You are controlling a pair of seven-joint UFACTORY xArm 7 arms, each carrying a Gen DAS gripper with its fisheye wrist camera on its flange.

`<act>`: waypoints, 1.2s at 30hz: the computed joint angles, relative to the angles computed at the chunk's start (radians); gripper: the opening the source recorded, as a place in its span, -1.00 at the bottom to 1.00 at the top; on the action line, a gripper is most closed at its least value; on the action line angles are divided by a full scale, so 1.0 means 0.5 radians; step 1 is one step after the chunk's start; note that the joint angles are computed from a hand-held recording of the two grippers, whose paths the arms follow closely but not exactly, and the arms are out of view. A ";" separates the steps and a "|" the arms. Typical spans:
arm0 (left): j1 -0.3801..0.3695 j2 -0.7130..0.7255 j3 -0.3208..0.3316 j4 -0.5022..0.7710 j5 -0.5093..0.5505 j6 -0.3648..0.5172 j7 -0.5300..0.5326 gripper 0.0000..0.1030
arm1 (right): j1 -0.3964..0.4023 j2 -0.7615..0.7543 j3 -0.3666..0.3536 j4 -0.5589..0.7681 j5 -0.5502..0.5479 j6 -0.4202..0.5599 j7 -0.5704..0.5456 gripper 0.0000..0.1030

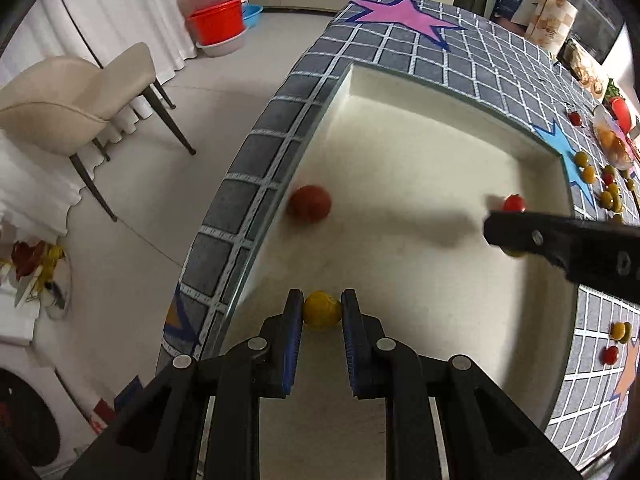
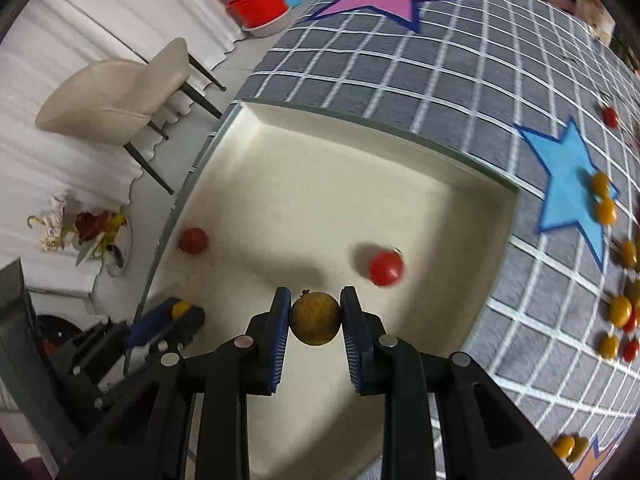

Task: Organize fruits
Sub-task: 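Carry the yellow tomato and tan fruit over the white tray, then open both tools to drop the fruits into the tray, then grasp another yellow tomato with the left tool while the right tool grasps a tan fruit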

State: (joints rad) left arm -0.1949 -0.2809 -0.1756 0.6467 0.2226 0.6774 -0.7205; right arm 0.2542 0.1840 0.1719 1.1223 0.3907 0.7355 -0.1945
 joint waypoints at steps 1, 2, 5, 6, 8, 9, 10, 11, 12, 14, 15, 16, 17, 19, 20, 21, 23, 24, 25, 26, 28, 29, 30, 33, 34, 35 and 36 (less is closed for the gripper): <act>0.000 -0.008 0.000 -0.012 0.001 0.000 -0.002 -0.60 | 0.010 0.018 0.003 0.014 -0.016 -0.005 0.007 -0.46; -0.002 -0.013 -0.001 -0.024 0.000 -0.003 -0.002 -0.60 | 0.020 0.041 0.005 0.035 -0.036 -0.007 0.020 -0.46; 0.002 -0.019 -0.013 -0.037 0.035 -0.015 -0.005 -0.59 | 0.046 0.101 0.010 0.078 -0.096 -0.015 0.064 -0.46; 0.003 -0.022 -0.017 -0.041 0.048 -0.013 -0.004 -0.59 | 0.047 0.123 0.011 0.094 -0.105 -0.014 0.072 -0.46; 0.003 -0.009 -0.023 -0.035 0.067 -0.016 -0.010 -0.59 | 0.048 0.136 0.014 0.095 -0.121 -0.022 0.084 -0.46; 0.001 -0.013 -0.026 -0.039 0.076 -0.018 -0.014 -0.59 | 0.049 0.135 0.017 0.091 -0.127 -0.035 0.085 -0.45; 0.001 -0.015 -0.029 -0.037 0.085 -0.012 -0.016 -0.58 | 0.049 0.132 0.019 0.088 -0.135 -0.038 0.085 -0.46; 0.003 -0.009 -0.034 -0.031 0.099 -0.010 -0.023 -0.58 | 0.047 0.134 0.023 0.089 -0.133 -0.040 0.078 -0.45; 0.003 -0.007 -0.039 -0.026 0.113 -0.003 -0.029 -0.57 | 0.046 0.139 0.027 0.092 -0.126 -0.041 0.074 -0.43; -0.002 -0.015 -0.049 -0.024 0.137 0.015 -0.044 -0.16 | 0.025 0.149 0.045 0.107 -0.061 -0.024 0.032 -0.25; -0.007 -0.024 -0.046 -0.031 0.138 0.001 -0.043 0.32 | 0.024 0.152 0.043 0.115 -0.058 -0.017 0.026 -0.02; -0.010 -0.040 -0.041 -0.044 0.140 -0.031 -0.036 0.34 | 0.025 0.151 0.042 0.116 -0.057 -0.023 0.024 0.17; -0.005 -0.044 -0.062 -0.037 0.180 -0.022 -0.047 0.34 | 0.017 0.134 0.044 0.101 -0.035 -0.041 0.008 0.23; -0.021 -0.023 -0.066 -0.010 0.188 0.016 -0.004 0.34 | -0.011 0.077 0.042 0.063 0.033 -0.052 -0.034 0.31; -0.029 -0.008 -0.063 0.006 0.182 0.035 0.016 0.34 | -0.023 0.052 0.038 0.048 0.067 -0.056 -0.049 0.31; -0.041 0.002 -0.058 0.021 0.165 0.051 0.039 0.34 | -0.033 0.029 0.031 0.035 0.093 -0.060 -0.062 0.32; -0.058 0.017 -0.058 0.056 0.151 0.075 0.062 0.34 | -0.050 -0.034 0.012 -0.004 0.135 -0.080 -0.075 0.33; -0.063 0.024 -0.063 0.078 0.156 0.085 0.068 0.34 | -0.060 -0.076 -0.004 -0.033 0.146 -0.086 -0.070 0.33; -0.071 0.034 -0.065 0.103 0.157 0.093 0.079 0.34 | -0.069 -0.122 -0.021 -0.069 0.154 -0.098 -0.062 0.33; -0.081 0.049 -0.068 0.131 0.157 0.099 0.093 0.34 | -0.074 -0.164 -0.036 -0.102 0.155 -0.109 -0.047 0.33; -0.103 0.102 -0.081 0.218 0.172 0.107 0.120 0.34 | -0.097 -0.255 -0.078 -0.184 0.149 -0.123 -0.017 0.34; -0.114 0.125 -0.085 0.254 0.181 0.107 0.131 0.34 | -0.109 -0.305 -0.100 -0.233 0.135 -0.132 0.008 0.34; -0.129 0.162 -0.092 0.304 0.192 0.103 0.143 0.34 | -0.125 -0.350 -0.126 -0.276 0.105 -0.132 0.045 0.34; -0.187 0.273 -0.105 0.452 0.199 0.104 0.181 0.34 | -0.185 -0.489 -0.198 -0.416 -0.013 -0.130 0.156 0.34; -0.208 0.313 -0.105 0.503 0.194 0.099 0.200 0.34 | -0.206 -0.539 -0.218 -0.469 -0.056 -0.135 0.187 0.34; -0.232 0.350 -0.110 0.554 0.195 0.099 0.211 0.34 | -0.232 -0.596 -0.239 -0.528 -0.107 -0.139 0.221 0.34; -0.257 0.389 -0.111 0.609 0.187 0.099 0.241 0.34 | -0.263 -0.657 -0.265 -0.593 -0.154 -0.140 0.245 0.34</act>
